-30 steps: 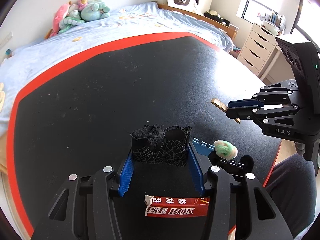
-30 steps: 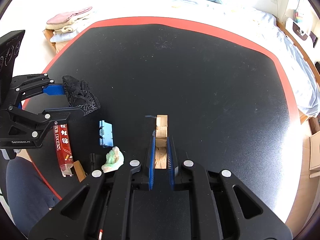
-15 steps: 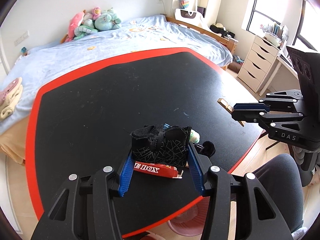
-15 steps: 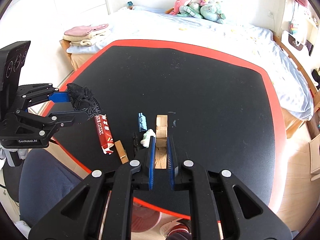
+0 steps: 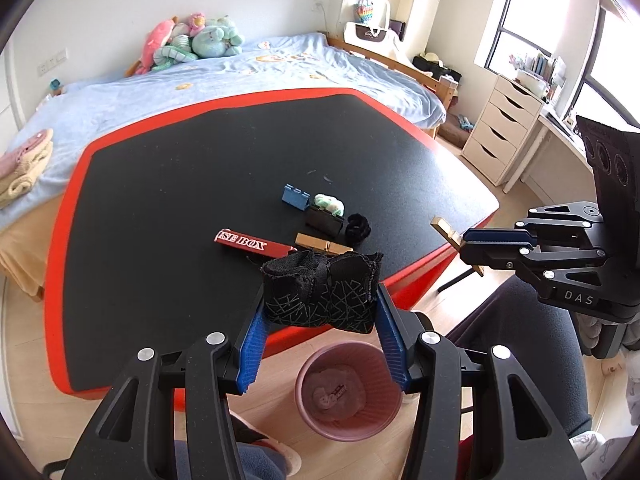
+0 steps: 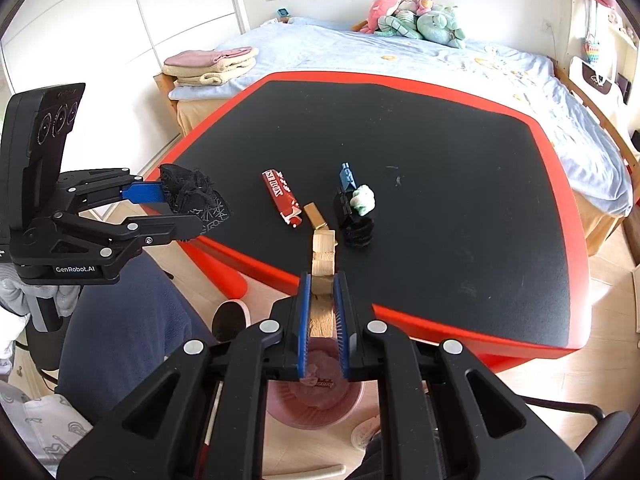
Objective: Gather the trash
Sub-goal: 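Carry the lace cloth and clothespin to the wastebasket and release both, then move both open grippers back over the remaining table items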
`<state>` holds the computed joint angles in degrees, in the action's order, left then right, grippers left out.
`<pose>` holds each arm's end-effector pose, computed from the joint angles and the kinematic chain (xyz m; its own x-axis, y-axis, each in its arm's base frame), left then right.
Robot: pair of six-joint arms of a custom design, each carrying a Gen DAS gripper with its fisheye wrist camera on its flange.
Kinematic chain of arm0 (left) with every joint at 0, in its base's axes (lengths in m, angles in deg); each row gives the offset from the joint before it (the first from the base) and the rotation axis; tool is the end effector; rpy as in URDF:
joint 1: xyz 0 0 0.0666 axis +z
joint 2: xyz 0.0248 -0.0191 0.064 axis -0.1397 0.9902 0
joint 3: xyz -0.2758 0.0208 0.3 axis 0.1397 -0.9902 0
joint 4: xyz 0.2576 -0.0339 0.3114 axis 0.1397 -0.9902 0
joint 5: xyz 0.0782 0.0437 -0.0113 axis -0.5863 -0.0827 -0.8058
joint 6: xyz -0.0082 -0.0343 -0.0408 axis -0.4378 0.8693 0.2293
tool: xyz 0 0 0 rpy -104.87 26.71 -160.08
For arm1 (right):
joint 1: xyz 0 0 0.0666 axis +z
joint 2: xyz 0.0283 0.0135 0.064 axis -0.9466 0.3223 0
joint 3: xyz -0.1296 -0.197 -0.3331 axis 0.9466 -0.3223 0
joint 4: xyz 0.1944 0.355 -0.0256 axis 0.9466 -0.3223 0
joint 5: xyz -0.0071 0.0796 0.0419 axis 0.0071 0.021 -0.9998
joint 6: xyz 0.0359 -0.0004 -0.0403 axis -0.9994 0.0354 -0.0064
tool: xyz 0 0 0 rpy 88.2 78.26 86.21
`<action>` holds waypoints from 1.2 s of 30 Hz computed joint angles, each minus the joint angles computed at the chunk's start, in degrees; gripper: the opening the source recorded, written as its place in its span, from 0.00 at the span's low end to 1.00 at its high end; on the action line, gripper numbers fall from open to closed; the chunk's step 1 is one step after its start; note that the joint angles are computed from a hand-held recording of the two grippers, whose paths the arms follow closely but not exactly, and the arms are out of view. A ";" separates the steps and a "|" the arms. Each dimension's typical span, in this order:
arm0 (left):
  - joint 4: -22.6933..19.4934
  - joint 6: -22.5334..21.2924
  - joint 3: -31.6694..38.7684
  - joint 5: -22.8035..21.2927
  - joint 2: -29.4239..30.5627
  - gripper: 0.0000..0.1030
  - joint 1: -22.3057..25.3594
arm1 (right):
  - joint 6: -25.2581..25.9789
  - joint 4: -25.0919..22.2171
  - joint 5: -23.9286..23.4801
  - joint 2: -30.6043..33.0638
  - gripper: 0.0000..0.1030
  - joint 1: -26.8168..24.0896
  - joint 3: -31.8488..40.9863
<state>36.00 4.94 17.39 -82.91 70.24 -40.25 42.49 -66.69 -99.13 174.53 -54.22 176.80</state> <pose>0.5777 -0.3532 0.3881 -0.7724 -0.1384 -0.6199 -0.0576 0.9872 -0.1486 0.6311 0.2085 0.3794 -0.4849 -0.6460 -0.5896 -0.8347 0.5430 0.0915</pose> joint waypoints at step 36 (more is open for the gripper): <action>0.42 4.39 -4.92 3.23 0.18 0.92 -4.11 | 0.87 -1.14 1.19 -1.38 0.94 -1.66 -7.61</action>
<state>36.42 9.33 12.47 -79.67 70.41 -44.36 43.35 -67.83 -97.94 173.15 -55.88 169.18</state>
